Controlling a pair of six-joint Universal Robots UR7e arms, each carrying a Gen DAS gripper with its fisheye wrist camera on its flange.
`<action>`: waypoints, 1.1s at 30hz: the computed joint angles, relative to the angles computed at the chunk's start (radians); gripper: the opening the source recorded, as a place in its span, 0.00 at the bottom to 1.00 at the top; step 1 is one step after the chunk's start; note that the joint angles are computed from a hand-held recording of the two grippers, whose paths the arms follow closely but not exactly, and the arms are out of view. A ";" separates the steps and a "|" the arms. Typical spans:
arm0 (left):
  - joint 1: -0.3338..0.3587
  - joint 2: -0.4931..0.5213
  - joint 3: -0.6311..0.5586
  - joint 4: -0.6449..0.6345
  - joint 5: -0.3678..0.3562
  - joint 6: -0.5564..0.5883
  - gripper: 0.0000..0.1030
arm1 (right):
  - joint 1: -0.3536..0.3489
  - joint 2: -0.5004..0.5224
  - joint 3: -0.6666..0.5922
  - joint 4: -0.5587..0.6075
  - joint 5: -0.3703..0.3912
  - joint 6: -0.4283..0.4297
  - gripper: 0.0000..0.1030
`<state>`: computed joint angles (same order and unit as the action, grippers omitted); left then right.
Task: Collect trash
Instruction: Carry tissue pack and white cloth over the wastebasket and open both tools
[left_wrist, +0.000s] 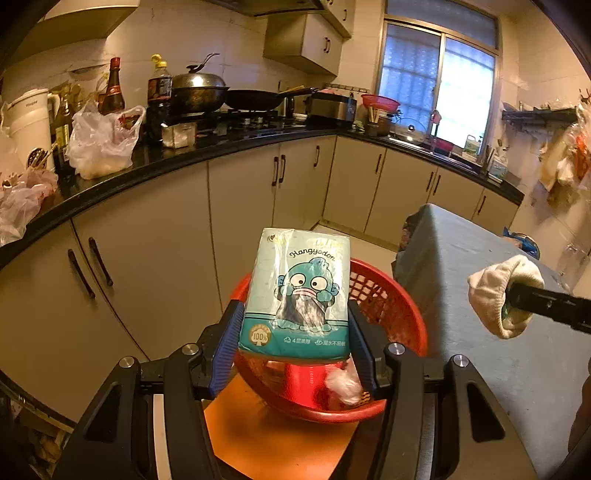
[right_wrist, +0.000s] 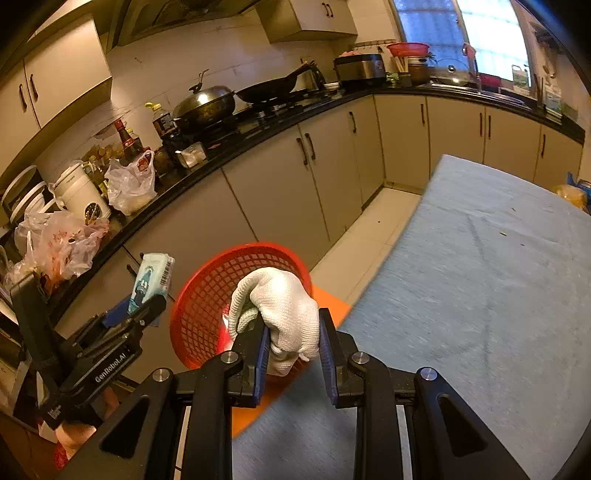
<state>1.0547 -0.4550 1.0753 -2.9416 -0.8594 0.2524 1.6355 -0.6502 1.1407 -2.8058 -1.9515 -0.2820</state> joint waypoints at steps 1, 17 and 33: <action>0.003 0.002 -0.005 0.004 0.000 -0.001 0.52 | 0.002 0.010 -0.016 0.010 0.001 0.004 0.26; 0.032 0.044 -0.070 0.076 -0.006 -0.017 0.52 | 0.006 0.217 -0.356 0.218 -0.006 0.042 0.26; 0.044 0.072 -0.106 0.110 -0.005 -0.011 0.52 | -0.007 0.335 -0.572 0.360 -0.024 0.074 0.26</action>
<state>1.0987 -0.3832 0.9694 -2.8312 -0.8646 0.2414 1.6285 -0.3155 0.5687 -2.4463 -1.9754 -0.2084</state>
